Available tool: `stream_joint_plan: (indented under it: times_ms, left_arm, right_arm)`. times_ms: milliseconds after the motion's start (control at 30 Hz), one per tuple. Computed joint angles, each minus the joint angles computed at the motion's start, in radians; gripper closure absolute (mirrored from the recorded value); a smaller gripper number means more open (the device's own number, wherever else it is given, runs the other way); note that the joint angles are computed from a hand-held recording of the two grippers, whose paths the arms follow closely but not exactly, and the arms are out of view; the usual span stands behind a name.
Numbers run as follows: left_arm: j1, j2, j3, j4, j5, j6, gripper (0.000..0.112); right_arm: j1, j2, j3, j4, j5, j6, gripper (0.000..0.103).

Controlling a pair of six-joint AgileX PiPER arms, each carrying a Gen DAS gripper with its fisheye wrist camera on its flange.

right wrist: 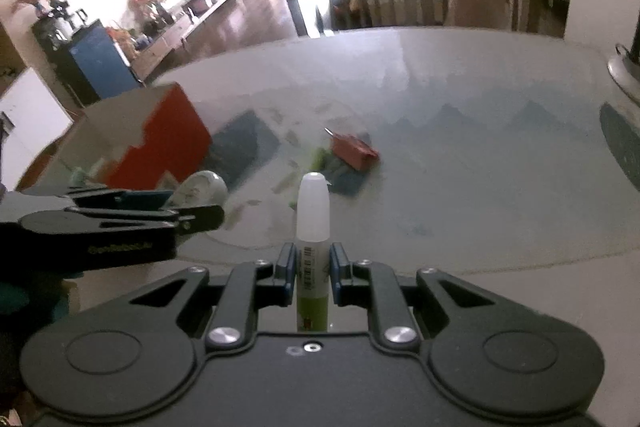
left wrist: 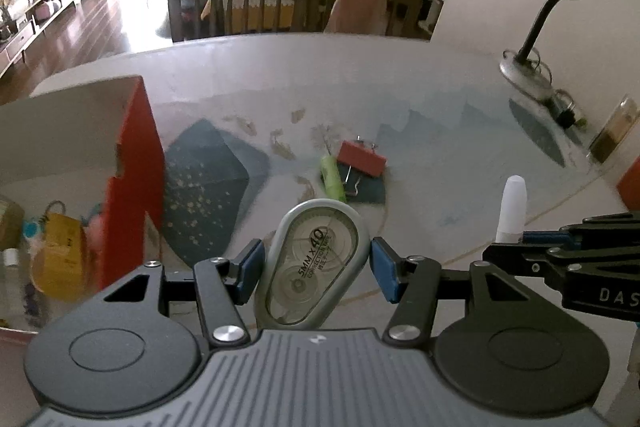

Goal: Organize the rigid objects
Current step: 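Carry the correction tape and white-capped marker over the open box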

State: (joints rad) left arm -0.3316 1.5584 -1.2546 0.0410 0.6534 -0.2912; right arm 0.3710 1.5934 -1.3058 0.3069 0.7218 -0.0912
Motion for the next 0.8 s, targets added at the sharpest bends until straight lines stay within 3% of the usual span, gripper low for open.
stream_joint_plan:
  times_ms: [367, 800]
  left_arm:
    - [0.099, -0.106, -0.043, -0.065, 0.083, 0.134, 0.055]
    - [0.340, -0.193, -0.080, -0.211, 0.159, 0.387, 0.055]
  right_arm:
    - [0.109, 0.004, -0.187, -0.097, 0.085, 0.102, 0.087]
    - [0.279, 0.156, -0.500, -0.218, 0.156, 0.231, 0.087]
